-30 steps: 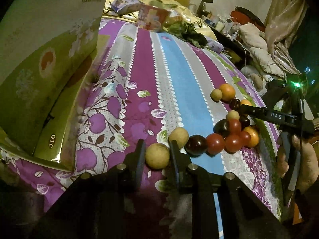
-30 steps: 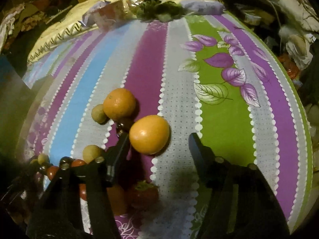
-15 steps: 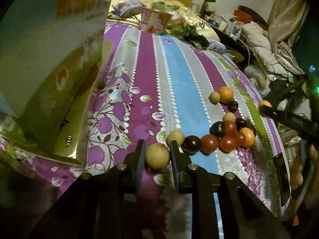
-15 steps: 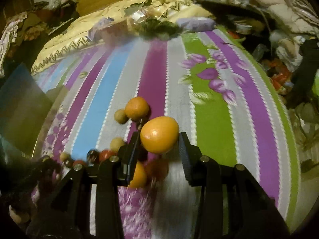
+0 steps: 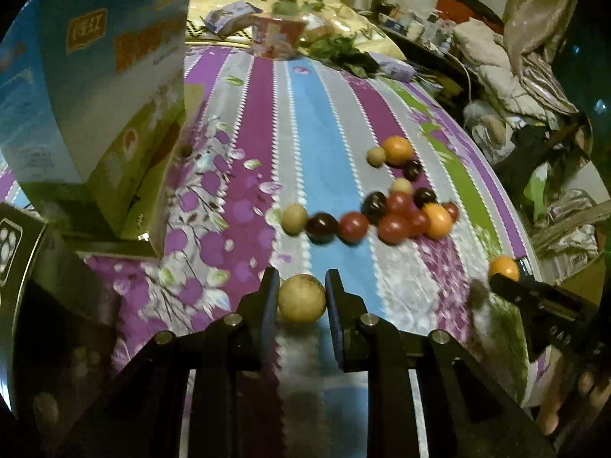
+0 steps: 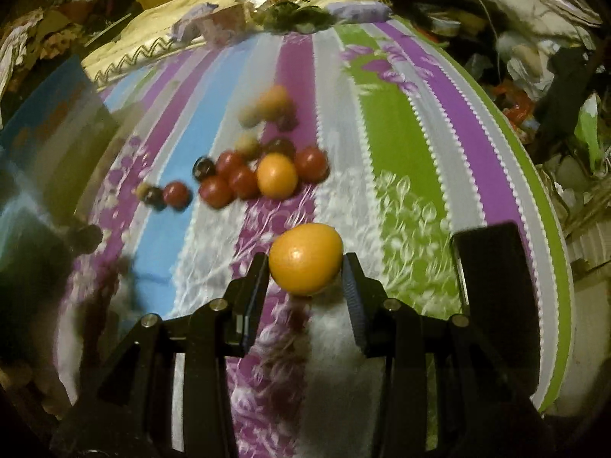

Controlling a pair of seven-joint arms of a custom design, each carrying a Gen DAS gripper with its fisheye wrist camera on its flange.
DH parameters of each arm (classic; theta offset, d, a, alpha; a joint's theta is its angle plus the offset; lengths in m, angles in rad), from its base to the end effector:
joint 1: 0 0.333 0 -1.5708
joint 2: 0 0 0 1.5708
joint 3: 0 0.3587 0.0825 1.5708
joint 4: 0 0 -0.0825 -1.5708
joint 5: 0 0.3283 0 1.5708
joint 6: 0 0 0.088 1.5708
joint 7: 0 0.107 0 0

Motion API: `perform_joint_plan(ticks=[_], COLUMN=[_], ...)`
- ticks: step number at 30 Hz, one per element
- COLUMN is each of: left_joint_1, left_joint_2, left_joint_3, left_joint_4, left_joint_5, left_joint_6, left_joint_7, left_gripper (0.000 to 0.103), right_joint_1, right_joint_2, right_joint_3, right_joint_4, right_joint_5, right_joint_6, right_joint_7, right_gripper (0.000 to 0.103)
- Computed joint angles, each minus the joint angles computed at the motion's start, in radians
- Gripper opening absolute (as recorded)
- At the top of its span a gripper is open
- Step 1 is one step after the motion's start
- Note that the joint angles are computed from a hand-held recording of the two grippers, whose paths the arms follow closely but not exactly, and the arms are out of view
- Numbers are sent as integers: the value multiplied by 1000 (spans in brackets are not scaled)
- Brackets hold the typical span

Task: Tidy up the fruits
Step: 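Close the right tool around an orange at the fruit row, then carry the tan fruit in the left tool while the right tool carries the orange to the blue basket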

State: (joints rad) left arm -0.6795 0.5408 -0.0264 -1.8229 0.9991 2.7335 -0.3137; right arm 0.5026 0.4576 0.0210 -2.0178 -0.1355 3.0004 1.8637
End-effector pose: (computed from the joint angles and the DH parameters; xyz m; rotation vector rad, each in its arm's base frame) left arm 0.4776 -0.4461 0.3423 -2.2189 1.5970 -0.7784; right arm 0.5411 0.3218 0.3625 -2.1775 1.5150 -0.3195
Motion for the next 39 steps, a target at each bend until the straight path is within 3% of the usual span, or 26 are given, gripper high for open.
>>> perform_joint_plan(ticks=[10,18,27,39], left_joint_1=[-17,-20,3,103], left_joint_2=[-46,-104,-183,-418], left_joint_3=[-33,-62,-111,-211], left_joint_4=[-24,-56,-124,-327], left_joint_5=[-10,29,89,164], left_joint_6=[-39,-96,-140,-251], left_joint_7=[24,-23,-93,-249], left_gripper=[24,24,24,24], right_joint_1=[15,122,170,171], right_joint_2=[-58,-88,-121,-132], right_joint_3=[11,-65,-90,0], right_joint_4=[-64,-61,-73,8], right_joint_5=[2,-85,-189,-223], right_joint_6=[22,28,27,3], right_joint_7=[6,96,184,176], right_gripper=[40,40,40,40])
